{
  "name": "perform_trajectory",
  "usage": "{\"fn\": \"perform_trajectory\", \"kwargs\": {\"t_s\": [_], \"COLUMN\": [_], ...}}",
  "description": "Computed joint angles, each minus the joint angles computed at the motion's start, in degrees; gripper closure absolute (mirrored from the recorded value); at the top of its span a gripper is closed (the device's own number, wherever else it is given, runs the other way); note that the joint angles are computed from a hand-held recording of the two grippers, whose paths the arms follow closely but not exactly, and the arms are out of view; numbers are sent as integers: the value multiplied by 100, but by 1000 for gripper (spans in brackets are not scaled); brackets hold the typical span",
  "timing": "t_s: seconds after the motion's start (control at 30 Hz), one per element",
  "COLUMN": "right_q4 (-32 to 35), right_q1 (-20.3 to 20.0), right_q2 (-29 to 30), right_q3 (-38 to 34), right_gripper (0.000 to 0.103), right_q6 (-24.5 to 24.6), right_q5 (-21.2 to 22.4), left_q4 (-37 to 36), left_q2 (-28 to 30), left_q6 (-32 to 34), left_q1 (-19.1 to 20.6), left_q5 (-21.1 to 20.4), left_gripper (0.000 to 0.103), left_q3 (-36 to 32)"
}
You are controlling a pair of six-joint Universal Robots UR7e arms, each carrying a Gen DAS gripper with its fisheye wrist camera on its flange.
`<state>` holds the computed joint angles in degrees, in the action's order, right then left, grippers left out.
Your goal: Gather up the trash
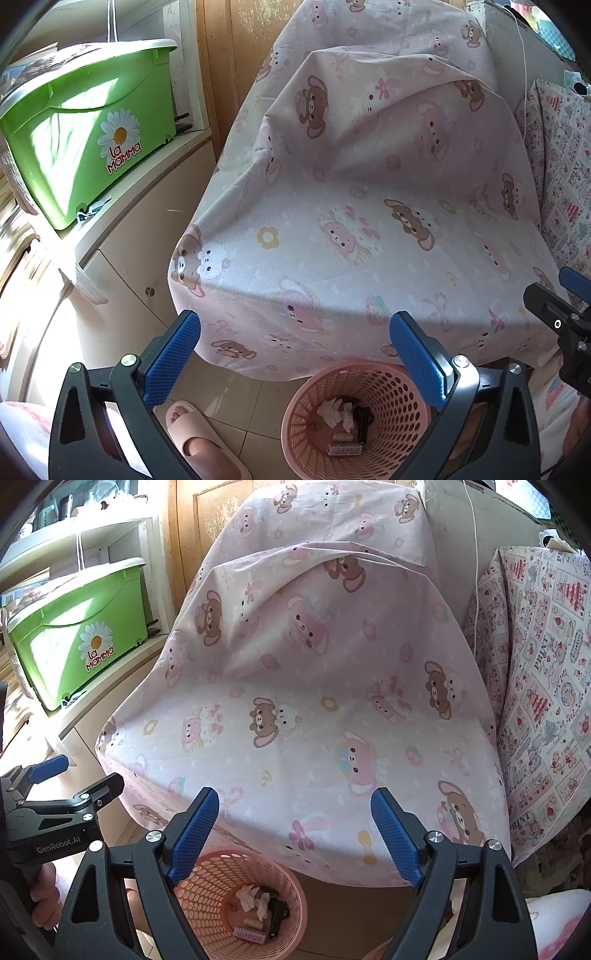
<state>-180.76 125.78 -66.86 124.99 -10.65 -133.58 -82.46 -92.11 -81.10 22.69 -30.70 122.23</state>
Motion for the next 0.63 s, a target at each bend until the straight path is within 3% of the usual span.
{"fn": "perform_trajectory", "kwargs": {"t_s": [0.63], "right_q4": [59], "right_q1": [-35], "right_q2": [21], "right_q3": [-29], "right_gripper": [17], "right_q6": [37], "right_q5": [-44], "left_q4": [-27], "left_q2": [52], "left_q6": [141], "left_q1": [38], "left_q5": [-8], "left_gripper": [2], "left_q3": [19]}}
